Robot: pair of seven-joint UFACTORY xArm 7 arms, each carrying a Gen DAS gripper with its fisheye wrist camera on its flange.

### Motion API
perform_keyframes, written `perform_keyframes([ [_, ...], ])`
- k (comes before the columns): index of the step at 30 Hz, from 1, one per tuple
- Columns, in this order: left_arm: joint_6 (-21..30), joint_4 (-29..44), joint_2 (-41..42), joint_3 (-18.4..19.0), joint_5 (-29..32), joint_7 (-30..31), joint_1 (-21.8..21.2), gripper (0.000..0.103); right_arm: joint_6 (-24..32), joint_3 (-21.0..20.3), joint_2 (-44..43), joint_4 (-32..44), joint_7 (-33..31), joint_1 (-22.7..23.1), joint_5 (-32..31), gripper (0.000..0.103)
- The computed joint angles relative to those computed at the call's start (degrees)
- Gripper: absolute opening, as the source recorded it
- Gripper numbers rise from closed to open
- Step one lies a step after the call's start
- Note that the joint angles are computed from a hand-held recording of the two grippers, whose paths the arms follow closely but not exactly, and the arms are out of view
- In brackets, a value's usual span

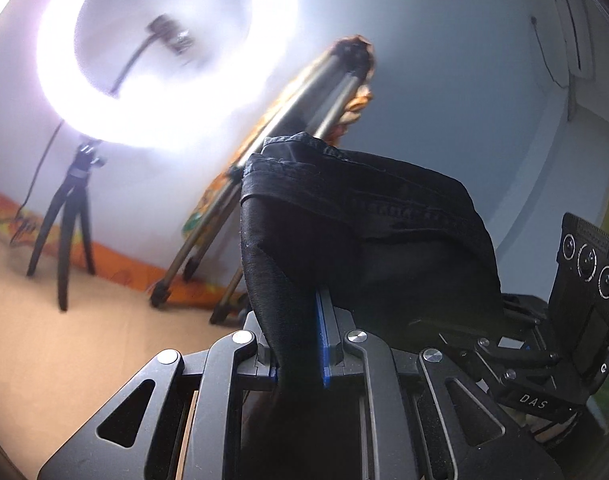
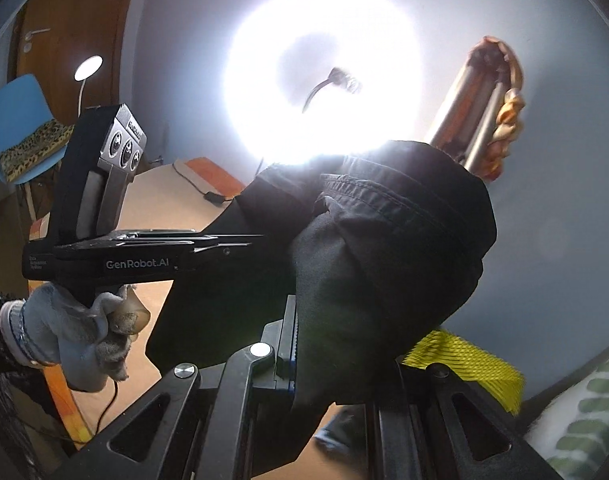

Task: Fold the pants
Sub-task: 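Carry the folded trousers onto the clothes stack and open both grippers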

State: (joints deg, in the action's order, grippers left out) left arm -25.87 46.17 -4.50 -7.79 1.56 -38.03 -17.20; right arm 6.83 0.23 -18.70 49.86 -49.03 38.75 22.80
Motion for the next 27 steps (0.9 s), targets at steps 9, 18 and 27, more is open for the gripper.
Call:
perform_keyframes([
  [9,3.7,18.6,13.6,-0.8,-19.8,21.1,-9.4,0.012,6.7,-10.8,-0.7,4.5,-16.3,1.4,12.0,0.009],
  [18,16.1,44.0,34.6,21.3,-38.1,27.7,-31.8,0.012,22.5,-21.5,11.6,17.4,-32.7,-3.3,26.8,0.009],
  [27,32.1,59.8,46.4,26.8,-30.7,17.3,-29.4,0.012,15.7,-19.0,26.1,24.4,-26.2,-11.4,32.5,0.05],
])
